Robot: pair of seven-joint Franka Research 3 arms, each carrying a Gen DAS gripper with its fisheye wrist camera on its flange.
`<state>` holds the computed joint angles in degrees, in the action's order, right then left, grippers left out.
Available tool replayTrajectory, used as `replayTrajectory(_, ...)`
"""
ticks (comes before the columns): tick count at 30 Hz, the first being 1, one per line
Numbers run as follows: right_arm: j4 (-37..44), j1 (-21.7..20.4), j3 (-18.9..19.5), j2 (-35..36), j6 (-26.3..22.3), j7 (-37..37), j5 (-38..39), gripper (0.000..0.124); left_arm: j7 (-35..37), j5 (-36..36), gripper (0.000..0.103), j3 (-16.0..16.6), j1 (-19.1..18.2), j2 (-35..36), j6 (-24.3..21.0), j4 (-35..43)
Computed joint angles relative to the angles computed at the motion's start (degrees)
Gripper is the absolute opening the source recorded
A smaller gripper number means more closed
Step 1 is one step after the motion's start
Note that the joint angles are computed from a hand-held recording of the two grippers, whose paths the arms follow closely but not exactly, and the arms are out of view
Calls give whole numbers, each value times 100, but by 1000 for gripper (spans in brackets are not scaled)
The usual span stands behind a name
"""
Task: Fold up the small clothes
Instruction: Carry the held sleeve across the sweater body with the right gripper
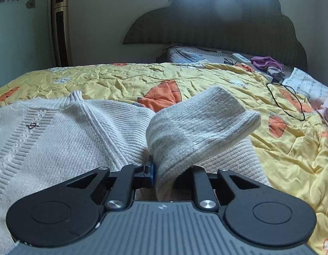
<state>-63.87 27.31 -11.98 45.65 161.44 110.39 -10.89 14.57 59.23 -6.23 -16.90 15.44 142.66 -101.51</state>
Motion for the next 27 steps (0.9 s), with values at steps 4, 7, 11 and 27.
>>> replayTrajectory(4,60,286,-319,64,-15,-296,-551,21,-28,23,103,8,3,-1,18,-9)
replayTrajectory(7,165,475,-514,207,-159,-550,-1000,29,-40,28,103,7,0,0,19,-7)
replayTrajectory(11,64,789,-971,294,2,-364,-1659,31,-45,32,103,6,-2,1,14,-5)
replayTrajectory(27,-570,860,-756,-251,528,-1072,-2967,54,-78,66,103,-3,-12,-7,-13,-9)
